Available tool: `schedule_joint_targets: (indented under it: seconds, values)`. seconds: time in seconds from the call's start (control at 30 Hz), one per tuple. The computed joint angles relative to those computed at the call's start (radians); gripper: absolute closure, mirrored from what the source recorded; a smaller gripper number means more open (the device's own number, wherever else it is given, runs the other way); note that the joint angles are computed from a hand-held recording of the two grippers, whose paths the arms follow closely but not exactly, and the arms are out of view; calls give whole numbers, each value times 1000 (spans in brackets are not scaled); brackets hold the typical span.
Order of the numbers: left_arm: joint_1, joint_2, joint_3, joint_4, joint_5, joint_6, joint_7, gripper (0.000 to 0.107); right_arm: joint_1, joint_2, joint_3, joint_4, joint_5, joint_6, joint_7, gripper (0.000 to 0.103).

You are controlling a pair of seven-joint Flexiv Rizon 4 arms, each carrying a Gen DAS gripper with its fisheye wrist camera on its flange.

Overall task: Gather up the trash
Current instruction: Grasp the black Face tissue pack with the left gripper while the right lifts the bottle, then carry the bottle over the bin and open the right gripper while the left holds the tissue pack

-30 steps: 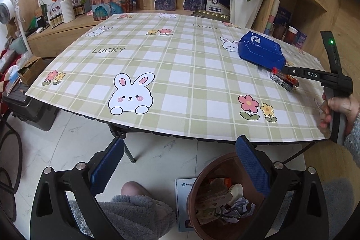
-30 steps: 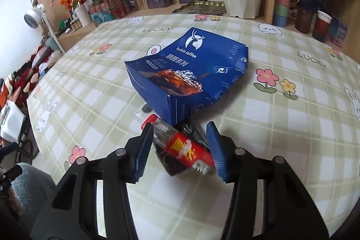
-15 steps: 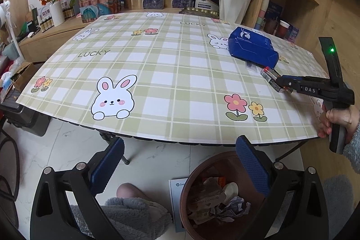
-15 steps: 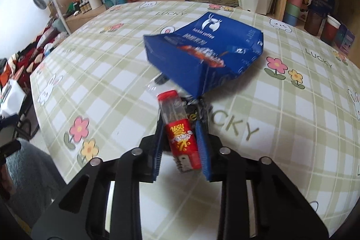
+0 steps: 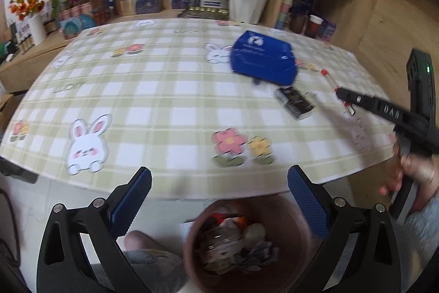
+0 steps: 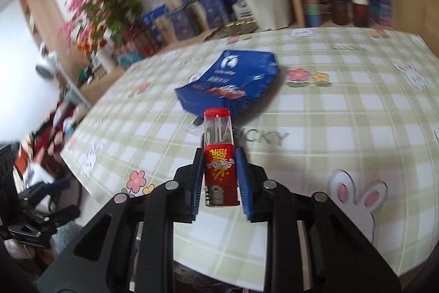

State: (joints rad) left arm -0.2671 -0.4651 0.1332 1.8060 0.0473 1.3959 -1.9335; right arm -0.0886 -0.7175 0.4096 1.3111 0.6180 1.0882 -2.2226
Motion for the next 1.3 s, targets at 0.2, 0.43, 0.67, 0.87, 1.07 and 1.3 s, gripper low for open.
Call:
schedule_joint_targets:
  seconds: [0.2,0.43,0.67,0.87,1.07,1.3]
  values:
    - [53,-133,-144,-203,-148,-105,85,10,-43,20,6,41,59,86,1,76]
    - [-28,-339,-58,-544,-160,-281,-22,10,-126,29,29,73,119,139,17,76]
    - [-63,-487,20,-836,-46,-516,-203,10,-178,36,29,101,148,163,31,76]
    - [-59,-568,22,-994,42,-636,-261,23,-205,46,40,122,167,163,6,77]
    - [-53,-559,3,-987,101,-638,-250,34,-214,45,44,124,194,148,-8,77]
    - [-4,-476,-81,-823,57,-516,-98,75,-204,57,41,131,216,123,-23,77]
